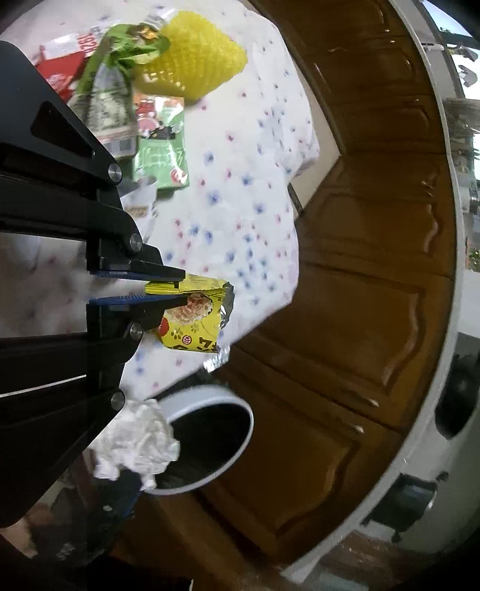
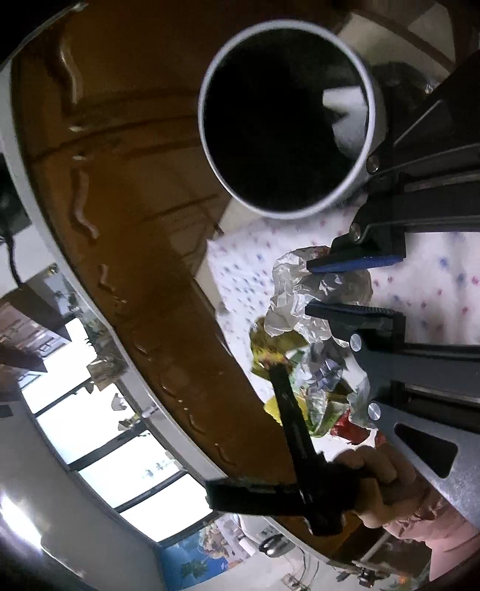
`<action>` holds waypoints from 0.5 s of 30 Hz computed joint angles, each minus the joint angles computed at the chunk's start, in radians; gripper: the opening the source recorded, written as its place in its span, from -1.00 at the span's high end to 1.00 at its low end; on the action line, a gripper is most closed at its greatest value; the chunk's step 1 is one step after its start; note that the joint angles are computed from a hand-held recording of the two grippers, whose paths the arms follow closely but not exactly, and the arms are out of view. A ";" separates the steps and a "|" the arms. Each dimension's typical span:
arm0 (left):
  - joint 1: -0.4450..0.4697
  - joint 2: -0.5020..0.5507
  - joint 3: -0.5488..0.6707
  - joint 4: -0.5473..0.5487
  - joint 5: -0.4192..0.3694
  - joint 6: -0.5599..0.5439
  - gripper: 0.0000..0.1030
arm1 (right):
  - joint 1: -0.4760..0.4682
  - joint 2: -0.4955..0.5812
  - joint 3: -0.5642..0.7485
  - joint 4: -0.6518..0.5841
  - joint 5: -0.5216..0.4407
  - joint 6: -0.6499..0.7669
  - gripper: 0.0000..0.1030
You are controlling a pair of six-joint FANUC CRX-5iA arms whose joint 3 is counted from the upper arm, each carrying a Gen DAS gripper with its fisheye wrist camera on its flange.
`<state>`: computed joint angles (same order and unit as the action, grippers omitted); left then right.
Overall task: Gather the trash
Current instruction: 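Grasp the yellow snack wrapper with left tool while right tool grasps crumpled white paper, then move both tools over the bin and release the wrapper and paper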
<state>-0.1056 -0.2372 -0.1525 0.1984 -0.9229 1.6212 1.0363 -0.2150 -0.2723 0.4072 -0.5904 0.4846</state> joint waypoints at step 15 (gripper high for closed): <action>-0.129 -0.007 -0.006 0.093 0.039 -0.043 0.88 | -0.041 -0.118 -0.116 0.166 -0.077 -0.177 0.68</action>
